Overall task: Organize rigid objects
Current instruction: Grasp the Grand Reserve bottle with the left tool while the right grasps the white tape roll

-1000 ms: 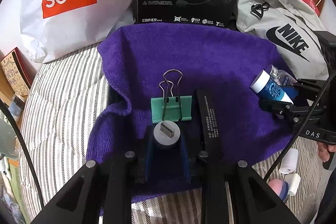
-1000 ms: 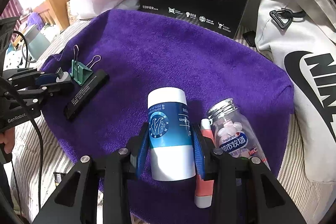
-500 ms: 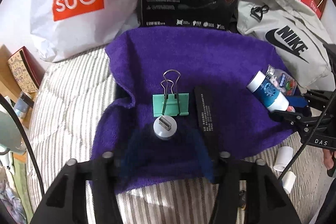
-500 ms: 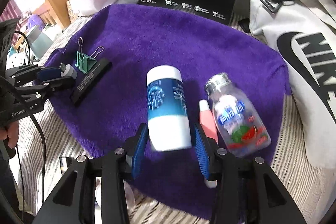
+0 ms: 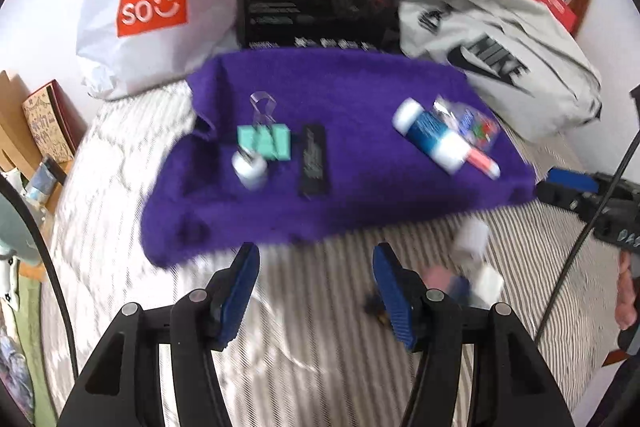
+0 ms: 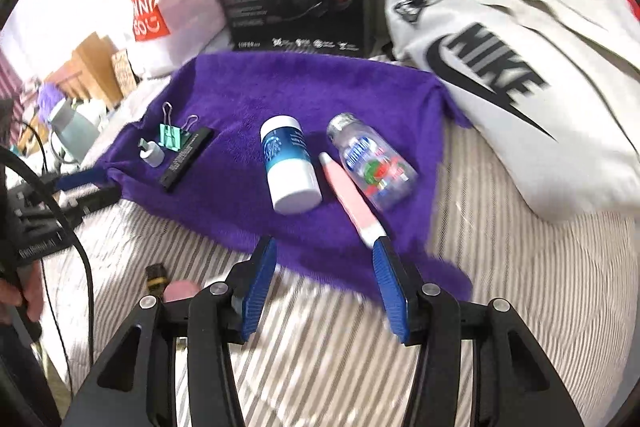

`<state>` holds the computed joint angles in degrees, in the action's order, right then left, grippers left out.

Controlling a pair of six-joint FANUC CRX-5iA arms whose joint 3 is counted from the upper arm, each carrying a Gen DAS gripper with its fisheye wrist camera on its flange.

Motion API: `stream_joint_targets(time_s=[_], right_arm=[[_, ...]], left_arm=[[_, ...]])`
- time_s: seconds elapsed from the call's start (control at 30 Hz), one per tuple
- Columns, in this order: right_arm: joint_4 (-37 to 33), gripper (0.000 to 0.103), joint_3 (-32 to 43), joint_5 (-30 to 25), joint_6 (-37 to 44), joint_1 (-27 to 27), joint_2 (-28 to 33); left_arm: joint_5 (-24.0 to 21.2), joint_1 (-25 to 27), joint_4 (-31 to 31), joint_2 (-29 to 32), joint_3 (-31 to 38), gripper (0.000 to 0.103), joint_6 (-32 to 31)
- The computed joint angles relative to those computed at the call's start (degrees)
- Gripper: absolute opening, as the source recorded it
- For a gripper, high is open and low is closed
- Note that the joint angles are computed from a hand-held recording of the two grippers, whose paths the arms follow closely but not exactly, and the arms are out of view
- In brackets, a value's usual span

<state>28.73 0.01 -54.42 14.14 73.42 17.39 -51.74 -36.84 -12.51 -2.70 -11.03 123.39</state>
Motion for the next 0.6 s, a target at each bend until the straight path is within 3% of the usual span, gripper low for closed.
stream_joint_targets(time_s=[0.27, 0.6], right_arm=[[4.8, 0.054, -9.3, 0.2, -13.1, 5.5, -7.1], [7.2, 0.057, -15.1, 0.1, -23.5, 9.3, -11.4]], left_arm=[[2.9, -3.4, 3.5, 1.2, -2.9, 0.057, 1.9], [-2.9, -8.5, -3.4, 6.5, 3.6, 0.063, 9.1]])
